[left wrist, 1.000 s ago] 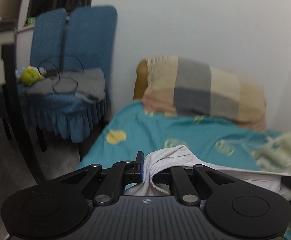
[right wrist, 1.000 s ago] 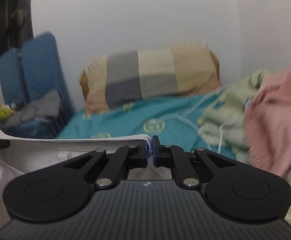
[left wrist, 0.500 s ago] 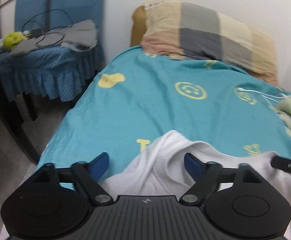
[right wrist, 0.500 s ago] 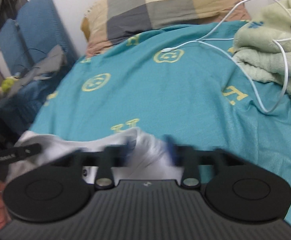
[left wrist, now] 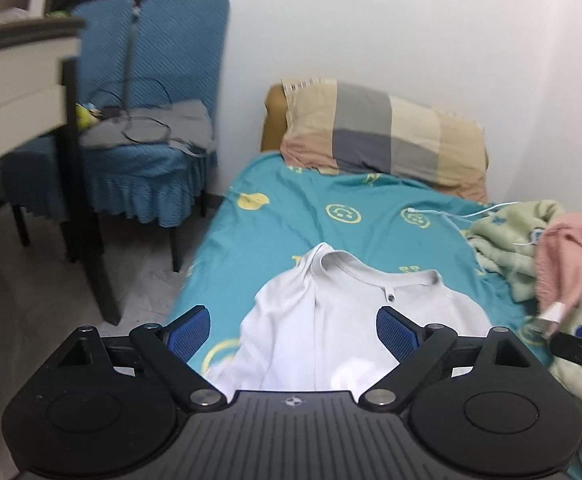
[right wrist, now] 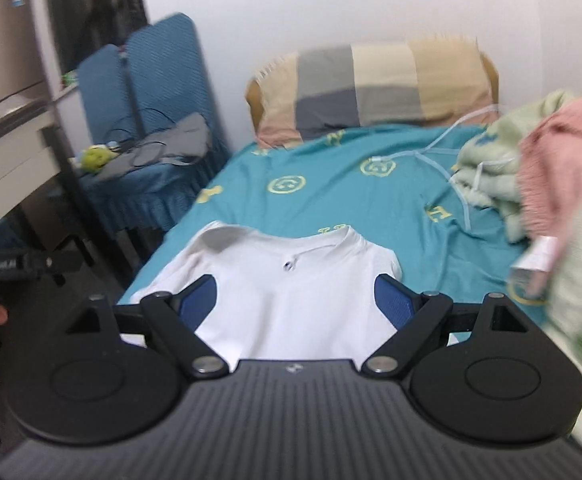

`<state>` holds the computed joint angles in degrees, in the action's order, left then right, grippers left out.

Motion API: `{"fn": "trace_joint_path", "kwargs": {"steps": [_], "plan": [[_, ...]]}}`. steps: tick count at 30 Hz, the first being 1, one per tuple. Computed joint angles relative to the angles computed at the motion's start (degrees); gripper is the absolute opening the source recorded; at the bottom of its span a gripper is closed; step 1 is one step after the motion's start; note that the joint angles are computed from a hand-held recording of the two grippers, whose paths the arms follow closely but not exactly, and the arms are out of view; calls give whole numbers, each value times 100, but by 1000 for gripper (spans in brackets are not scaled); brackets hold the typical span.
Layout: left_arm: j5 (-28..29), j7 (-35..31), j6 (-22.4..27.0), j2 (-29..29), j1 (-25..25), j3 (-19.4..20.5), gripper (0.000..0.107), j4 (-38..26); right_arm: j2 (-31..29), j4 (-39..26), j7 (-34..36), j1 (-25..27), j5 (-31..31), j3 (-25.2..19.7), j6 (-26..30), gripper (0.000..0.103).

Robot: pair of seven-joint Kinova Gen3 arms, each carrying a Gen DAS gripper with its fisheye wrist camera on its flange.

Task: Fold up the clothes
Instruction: 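Open both tools to release the T-shirt flat on the bed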

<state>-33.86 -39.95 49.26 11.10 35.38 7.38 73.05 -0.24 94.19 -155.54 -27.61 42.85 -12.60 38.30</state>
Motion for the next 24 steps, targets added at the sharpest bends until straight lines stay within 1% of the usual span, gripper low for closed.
{"fn": "trace_joint_path", "kwargs": {"steps": [1, 2, 3, 4, 7, 8, 10, 11, 13, 17, 21, 24], "plan": [[-163, 233, 41, -256, 265, -125, 92, 265, -243, 152, -233, -33, 207, -251, 233, 87], [-347, 466, 125, -503, 481, -163, 92, 504, -452, 257, -466, -23, 334, -517, 465, 87], [-492, 699, 180, -732, 592, -95, 92, 727, -653, 358, -699, 8, 414, -782, 674, 87], [-601, 932, 297, -917, 610, 79, 92, 868, -844, 441, -932, -23, 487, -1002, 906, 87], [-890, 1612, 688, -1427, 466, 821, 92, 1237, -1322, 564, -1419, -200, 514, -1529, 1605, 87], [-1028, 1732, 886, -1501, 551, 964, 92, 1276, -1430, 550, -1449, -223, 431, -1669, 1796, 87], [-1231, 1898, 1274, -1642, 559, 1392, 92, 1331, -1636, 498, -1484, -207, 240, -1984, 2154, 87], [-1248, 2033, 1360, -1717, 573, 1512, 92, 1411, -1756, 521, -1610, -104, 209, -2187, 2240, 87], [-1241, 2289, 1459, -1887, 525, 1786, 92, 1599, -1981, 676, -1929, 64, 184, -2480, 2222, 87], [-1060, 2617, 1529, -2120, 341, 2166, 92, 1939, -2415, 1169, -2435, 343, -79, -2805, 1932, 87], [-922, 2649, 1683, -2117, 89, 2464, 92, 2000, -2457, 1220, -2397, 719, -299, -3123, 1997, 87], [-922, 2693, 1553, -2145, -165, 2571, 92, 2098, -2536, 1276, -2345, 987, -369, -3241, 1836, 87]]}}
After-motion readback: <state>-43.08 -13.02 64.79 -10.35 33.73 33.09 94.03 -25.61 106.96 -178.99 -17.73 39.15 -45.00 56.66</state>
